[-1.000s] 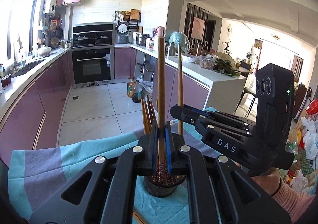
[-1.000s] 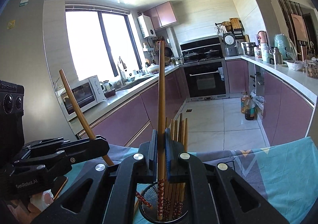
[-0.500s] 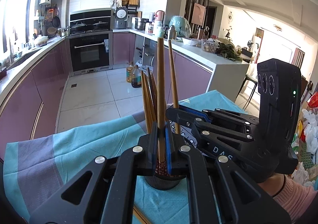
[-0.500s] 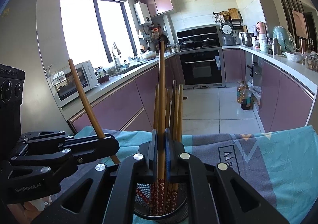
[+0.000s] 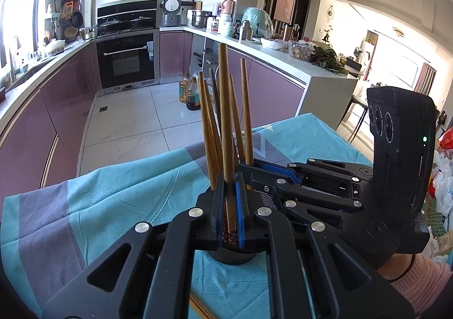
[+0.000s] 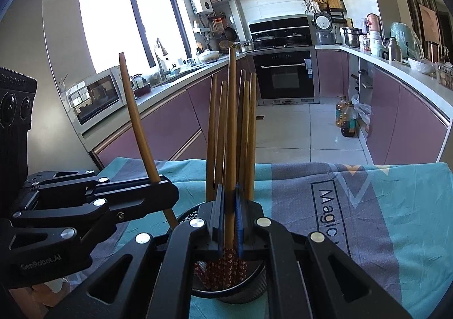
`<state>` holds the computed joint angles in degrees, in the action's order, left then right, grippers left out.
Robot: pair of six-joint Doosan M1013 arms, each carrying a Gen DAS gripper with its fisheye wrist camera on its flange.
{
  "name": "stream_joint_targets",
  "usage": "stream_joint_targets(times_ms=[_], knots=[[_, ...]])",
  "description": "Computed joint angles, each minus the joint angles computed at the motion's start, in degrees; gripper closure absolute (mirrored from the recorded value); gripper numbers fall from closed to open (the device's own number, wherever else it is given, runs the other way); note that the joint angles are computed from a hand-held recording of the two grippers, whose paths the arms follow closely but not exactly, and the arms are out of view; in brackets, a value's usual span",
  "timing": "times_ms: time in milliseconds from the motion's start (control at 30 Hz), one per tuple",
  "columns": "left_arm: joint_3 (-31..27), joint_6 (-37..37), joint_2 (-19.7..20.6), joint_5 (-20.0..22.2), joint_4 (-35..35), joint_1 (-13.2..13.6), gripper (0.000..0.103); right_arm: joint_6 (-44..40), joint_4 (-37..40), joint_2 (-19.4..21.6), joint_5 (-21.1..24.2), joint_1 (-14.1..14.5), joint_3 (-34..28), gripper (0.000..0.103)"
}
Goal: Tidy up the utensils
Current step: 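Lift both held chopsticks upright and lower them into the mesh cup, then open both tools to drop the chopsticks into the cup and pull back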
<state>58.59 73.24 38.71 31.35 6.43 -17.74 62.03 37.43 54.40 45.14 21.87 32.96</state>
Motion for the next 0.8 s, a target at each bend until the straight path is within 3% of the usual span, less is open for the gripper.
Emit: stream_joint_targets(times_ms=[333,467,567,800], knots=[[-1.72,1.63,1.87,2.75,-3.52,0.99,0.095,0.57,0.37,-0.29,0.1,-0.08,0.47,0.095],[-0.52,0.45,1.58,1.62,-2.65,1.01,0.095,-0.09,1.05,-0.61,-0.06,-0.12,1.12,0.095],[1.75,-4.16,0.37,-0.6,2.55,0.62,0.091,-2.43,3.14,-1.86,-0.9,-0.29,3.5,0.094],[11.94,-23.82,-5.19,-7.37,22.14,-0.17,0.064,-15.98,13.14,-7.24,-2.76,-0.74,12.75,0.077]])
